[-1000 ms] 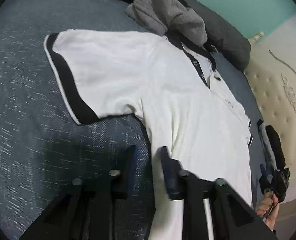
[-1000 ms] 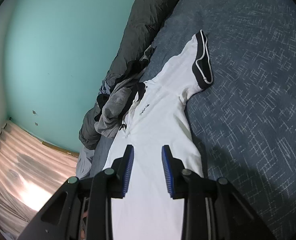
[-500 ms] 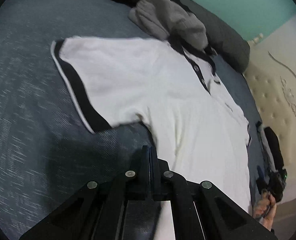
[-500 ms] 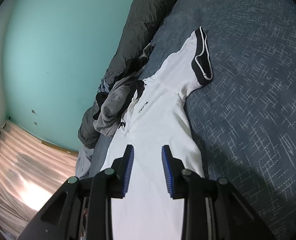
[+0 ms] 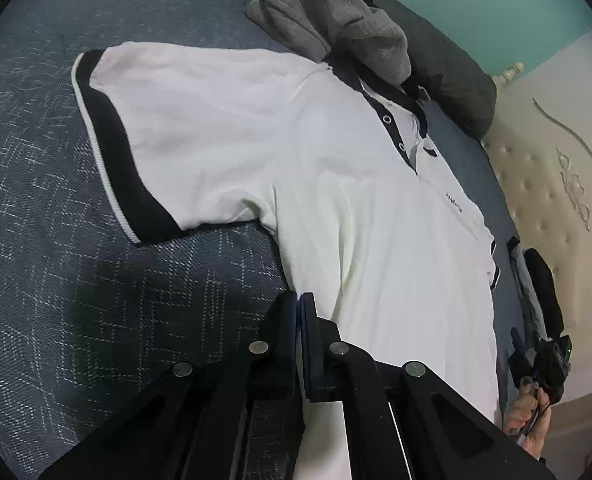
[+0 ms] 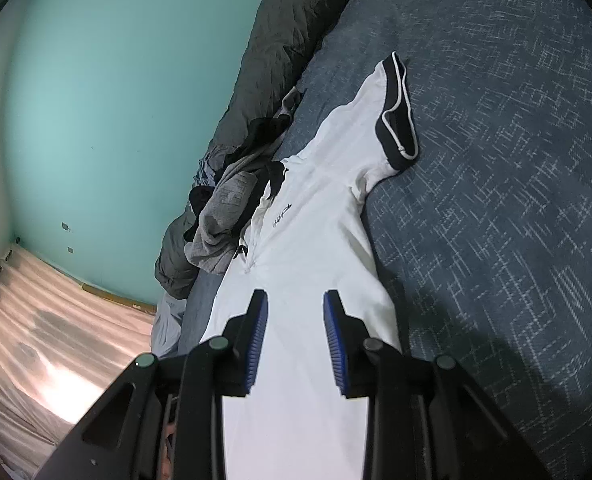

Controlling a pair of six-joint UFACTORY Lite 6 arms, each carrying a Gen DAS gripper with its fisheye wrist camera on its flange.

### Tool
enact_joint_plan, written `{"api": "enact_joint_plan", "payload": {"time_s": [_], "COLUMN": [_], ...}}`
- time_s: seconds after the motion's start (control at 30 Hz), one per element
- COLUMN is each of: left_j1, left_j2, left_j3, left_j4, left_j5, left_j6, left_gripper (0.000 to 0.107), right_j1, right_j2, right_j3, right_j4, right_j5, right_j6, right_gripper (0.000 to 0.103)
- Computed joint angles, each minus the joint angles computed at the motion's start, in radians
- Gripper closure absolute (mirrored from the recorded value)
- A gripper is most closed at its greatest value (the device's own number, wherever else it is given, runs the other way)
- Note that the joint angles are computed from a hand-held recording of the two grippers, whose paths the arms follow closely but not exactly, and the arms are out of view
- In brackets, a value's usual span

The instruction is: Fold clothes

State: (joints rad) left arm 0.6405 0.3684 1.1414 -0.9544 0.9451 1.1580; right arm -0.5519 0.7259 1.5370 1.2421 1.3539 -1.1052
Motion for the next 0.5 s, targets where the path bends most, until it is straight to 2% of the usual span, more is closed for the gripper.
{"api": "enact_joint_plan", "payload": {"time_s": [0.17,0.5], "left_j1": [0.034,0.028], "left_j2": [-0.015,0.043], "left_j3": [0.024,0.105], "left_j4": [0.000,0.071], "left_j5": [0.007,-0.083], "left_j6": [-0.011,-0.061], "left_gripper": [0.106,0.106], "right_j1": [-0.002,0.000], "right_j2": [0.000,0.001], "right_j3": [-0.001,-0.003], "right_j4": [-0.001,-0.004], "right_j5": [0.001,-0.002], "right_j6": [-0.002,-0.004], "right_gripper": [0.074,0.074]}}
